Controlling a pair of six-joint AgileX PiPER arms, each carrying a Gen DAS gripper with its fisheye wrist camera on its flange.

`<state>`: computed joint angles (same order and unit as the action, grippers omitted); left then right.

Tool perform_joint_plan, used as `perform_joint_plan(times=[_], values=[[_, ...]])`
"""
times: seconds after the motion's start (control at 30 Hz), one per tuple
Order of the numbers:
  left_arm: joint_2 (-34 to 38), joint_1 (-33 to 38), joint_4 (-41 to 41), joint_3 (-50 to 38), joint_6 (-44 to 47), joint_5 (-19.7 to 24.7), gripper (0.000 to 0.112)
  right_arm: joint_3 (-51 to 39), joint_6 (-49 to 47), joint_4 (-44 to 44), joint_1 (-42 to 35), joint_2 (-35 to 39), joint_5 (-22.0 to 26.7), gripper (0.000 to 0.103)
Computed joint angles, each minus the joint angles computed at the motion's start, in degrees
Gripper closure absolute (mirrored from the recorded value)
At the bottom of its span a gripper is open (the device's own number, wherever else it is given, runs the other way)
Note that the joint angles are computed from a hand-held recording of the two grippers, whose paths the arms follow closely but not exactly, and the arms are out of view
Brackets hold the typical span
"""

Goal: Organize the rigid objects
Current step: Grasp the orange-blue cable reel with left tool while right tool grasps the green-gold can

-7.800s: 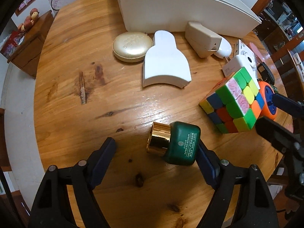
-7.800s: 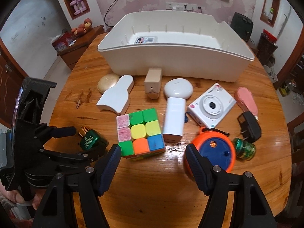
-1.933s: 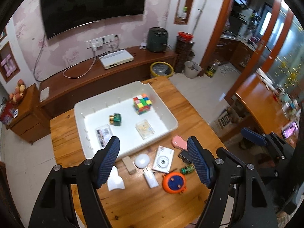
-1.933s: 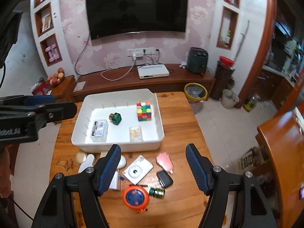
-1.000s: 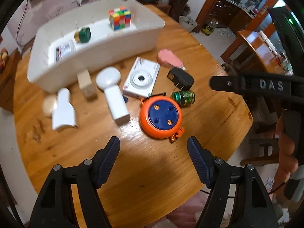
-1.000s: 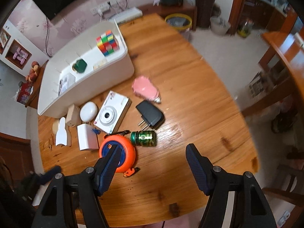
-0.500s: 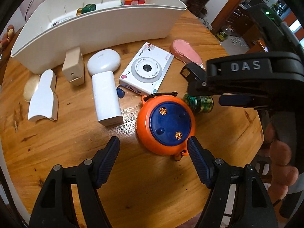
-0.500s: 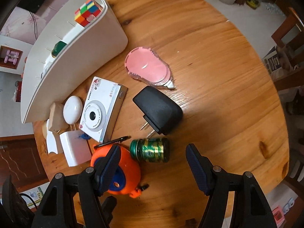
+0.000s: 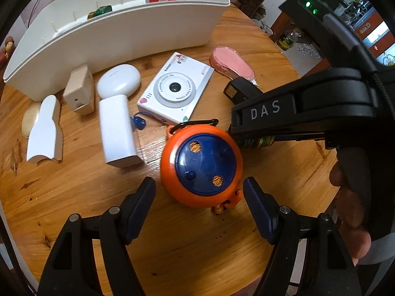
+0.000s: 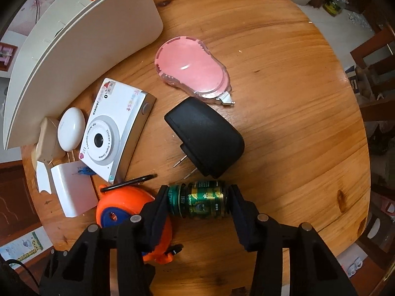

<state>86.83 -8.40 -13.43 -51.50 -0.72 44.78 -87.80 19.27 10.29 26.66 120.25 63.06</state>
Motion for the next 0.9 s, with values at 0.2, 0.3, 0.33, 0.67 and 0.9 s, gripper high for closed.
perform_joint_plan(times=[0.2, 0.3, 0.33, 0.67, 0.9], values=[[3.79, -2.07, 2.67, -2.41, -4.34, 0.05, 0.036, -0.97, -1.73, -0.98, -1.39, 0.06, 0.81, 0.057], [4.89, -2.67, 3.55, -3.06, -6.05, -0.25, 0.033, 0.67, -3.20, -0.32, -2.63, -0.37, -0.21, 0.057], [5.22, -2.97, 4.00, -3.29, -6.76, -0.30, 0.032, 1.21, -3.51, -0.40, -2.90, -0.75, -0.34, 0.057], [9.75, -7.10, 12.09, -6.04, -15.52, -0.23, 0.029, 4.82, -7.75, 1.21, -5.71, -3.21, -1.21, 0.057], [10.73, -6.51, 11.77, -5.56, -15.15, -1.82, 0.029, 4.04, -8.23, 1.56, -5.62, -2.71, -1.03, 0.057]])
